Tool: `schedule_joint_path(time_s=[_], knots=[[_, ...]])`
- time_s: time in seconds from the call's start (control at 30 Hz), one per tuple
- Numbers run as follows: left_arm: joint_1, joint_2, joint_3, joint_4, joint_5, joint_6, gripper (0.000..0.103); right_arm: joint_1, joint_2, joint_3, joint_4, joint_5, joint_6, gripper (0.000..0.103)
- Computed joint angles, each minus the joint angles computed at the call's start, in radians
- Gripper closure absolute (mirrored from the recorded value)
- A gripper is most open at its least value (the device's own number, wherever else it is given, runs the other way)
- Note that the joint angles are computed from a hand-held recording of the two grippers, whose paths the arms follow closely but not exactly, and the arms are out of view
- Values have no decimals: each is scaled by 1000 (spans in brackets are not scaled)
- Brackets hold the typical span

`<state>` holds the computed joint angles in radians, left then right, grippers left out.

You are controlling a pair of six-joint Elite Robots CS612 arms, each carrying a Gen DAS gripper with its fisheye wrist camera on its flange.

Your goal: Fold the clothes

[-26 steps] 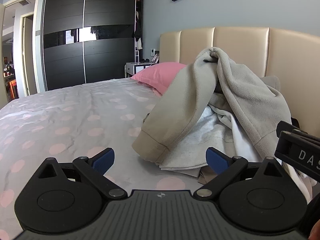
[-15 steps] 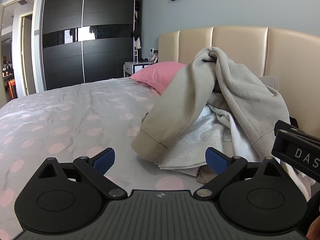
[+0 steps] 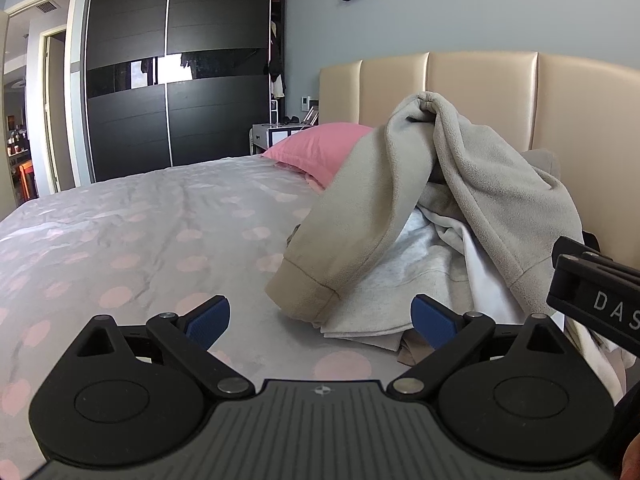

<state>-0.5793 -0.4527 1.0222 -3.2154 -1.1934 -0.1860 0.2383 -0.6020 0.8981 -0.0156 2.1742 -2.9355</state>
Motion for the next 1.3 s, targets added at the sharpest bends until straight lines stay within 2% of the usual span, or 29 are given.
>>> schedule_joint_path(time_s=[0.97, 1.3], knots=[[-6, -5, 17, -7, 32, 7, 4, -2, -9, 15, -11, -6, 16, 1], [-4, -10, 21, -2, 21, 6, 4, -3, -11, 19, -13, -8, 17, 1]])
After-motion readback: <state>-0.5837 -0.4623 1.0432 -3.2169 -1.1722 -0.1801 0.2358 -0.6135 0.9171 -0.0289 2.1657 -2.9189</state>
